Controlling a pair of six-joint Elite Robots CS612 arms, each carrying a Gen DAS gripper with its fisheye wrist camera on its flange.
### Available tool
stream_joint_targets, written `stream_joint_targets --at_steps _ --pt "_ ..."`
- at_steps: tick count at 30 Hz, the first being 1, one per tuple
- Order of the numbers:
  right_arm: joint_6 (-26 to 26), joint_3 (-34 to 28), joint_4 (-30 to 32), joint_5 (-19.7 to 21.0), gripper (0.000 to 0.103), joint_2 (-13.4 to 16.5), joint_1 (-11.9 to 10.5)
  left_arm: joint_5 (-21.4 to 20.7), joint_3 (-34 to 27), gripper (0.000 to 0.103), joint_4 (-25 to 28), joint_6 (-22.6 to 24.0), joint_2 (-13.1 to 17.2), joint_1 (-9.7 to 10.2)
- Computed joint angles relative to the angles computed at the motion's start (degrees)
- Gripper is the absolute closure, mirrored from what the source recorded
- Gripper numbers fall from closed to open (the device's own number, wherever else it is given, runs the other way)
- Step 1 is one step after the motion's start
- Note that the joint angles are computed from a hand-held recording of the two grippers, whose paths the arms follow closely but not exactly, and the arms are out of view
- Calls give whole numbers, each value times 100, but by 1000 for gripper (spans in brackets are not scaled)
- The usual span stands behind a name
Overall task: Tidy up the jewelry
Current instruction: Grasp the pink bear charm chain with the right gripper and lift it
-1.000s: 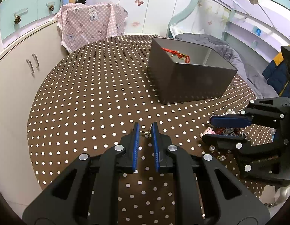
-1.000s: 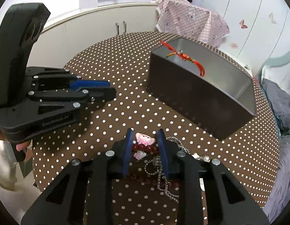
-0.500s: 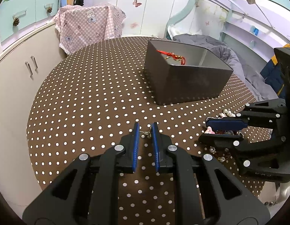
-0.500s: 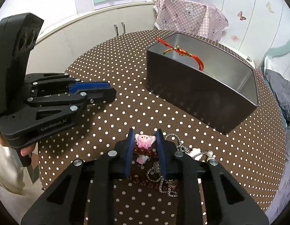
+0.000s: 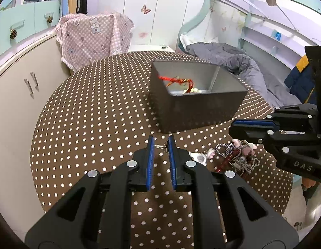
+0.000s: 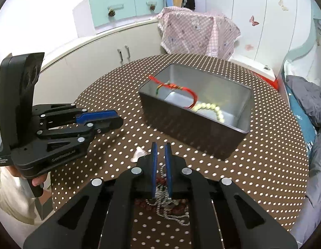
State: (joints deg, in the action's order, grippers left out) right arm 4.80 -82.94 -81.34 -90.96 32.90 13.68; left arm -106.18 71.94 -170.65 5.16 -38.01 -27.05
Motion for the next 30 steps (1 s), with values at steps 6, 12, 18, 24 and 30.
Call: stream_joint_targets --at_steps 6,12,18,24,30 --pt "-46 100 77 8 80 -8 14 18 12 89 -19 -2 -5 -14" --pt "-298 309 111 190 63 -35 72 122 49 89 24 -94 -17 7" --pt "-523 464 117 105 77 -61 124 188 62 89 17 -160 -25 20" --pt "-428 372 147 70 77 -33 107 158 49 89 23 -136 -20 -6" --pt "-292 286 40 -8 77 -32 83 90 21 89 10 -47 -20 -29"
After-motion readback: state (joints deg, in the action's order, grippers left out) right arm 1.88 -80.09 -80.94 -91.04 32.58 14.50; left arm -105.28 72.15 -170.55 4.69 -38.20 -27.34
